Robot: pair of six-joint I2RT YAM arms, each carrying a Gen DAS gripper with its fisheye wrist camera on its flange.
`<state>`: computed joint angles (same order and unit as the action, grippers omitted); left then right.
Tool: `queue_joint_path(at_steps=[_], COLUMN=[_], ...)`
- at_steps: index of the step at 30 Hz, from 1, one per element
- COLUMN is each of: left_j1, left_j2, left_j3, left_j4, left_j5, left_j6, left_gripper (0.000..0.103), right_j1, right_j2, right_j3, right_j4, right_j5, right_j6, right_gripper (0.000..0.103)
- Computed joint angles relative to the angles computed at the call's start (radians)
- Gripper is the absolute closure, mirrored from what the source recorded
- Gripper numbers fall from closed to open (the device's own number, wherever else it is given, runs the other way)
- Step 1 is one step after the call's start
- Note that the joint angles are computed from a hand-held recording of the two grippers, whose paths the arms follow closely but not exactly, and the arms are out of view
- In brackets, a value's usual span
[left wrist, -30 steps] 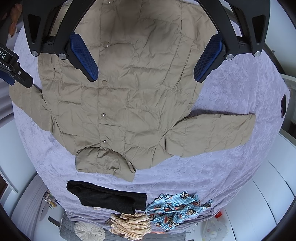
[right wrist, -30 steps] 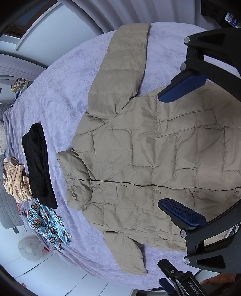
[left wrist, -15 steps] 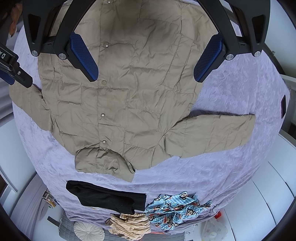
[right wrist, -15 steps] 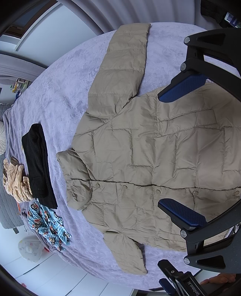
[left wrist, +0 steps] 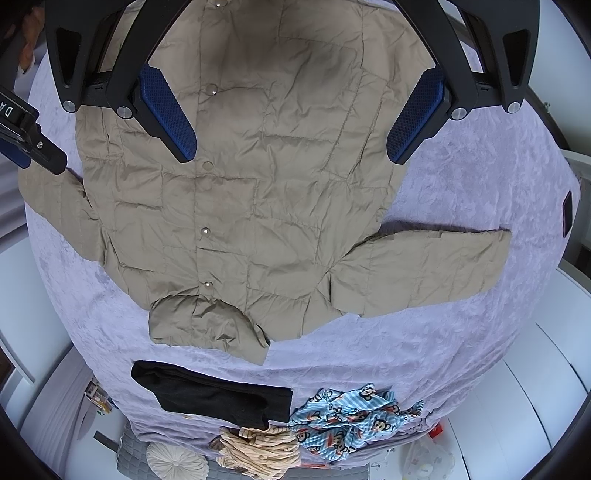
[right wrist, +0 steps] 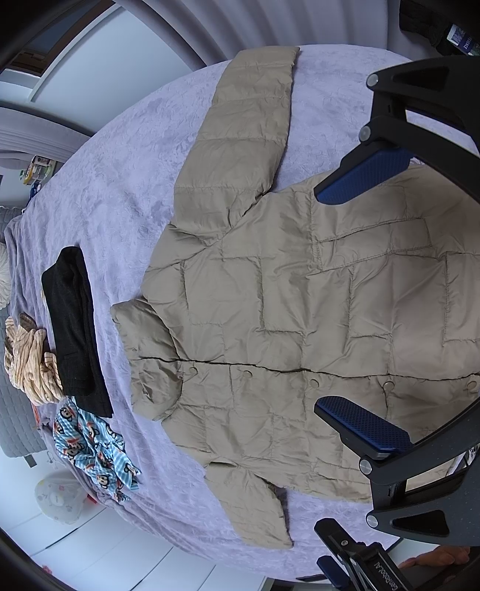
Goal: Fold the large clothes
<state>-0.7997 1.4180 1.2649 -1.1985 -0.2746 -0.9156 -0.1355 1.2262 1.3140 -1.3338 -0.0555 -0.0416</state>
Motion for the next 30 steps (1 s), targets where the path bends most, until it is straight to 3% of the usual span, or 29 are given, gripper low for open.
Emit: queue_joint_path(at_steps=[12,18,25,30], left_j1=[0.052,0.157,0.426,0.684], left_j2=[-0.036,-0.103,-0.158,-0.134], left_j3=[-0.054,-0.168,-0.365,-0.473], left_j4=[0.037,0.123,0.279,0.434], left_j5=[0.049,0.137,0.327,0.423], left_j6=[0.024,0.089,0.256,0.482], left_gripper=[0.0,0.0,0.0,0.0], right_j1=[0.012,0.025,0.127,0.266], right_j2=[0.017,0.011,-0.047,-0.01], right_j3=[-0.022,-0.043,-0.15,-0.202], right_j4=[0.004,0.031,0.144,0.138], right_j5=[-0.019,-0.048,-0.048,-0.024], right_j6=[0.031,0.055,0.195,0.331], right_gripper=[0.0,0.0,0.0,0.0])
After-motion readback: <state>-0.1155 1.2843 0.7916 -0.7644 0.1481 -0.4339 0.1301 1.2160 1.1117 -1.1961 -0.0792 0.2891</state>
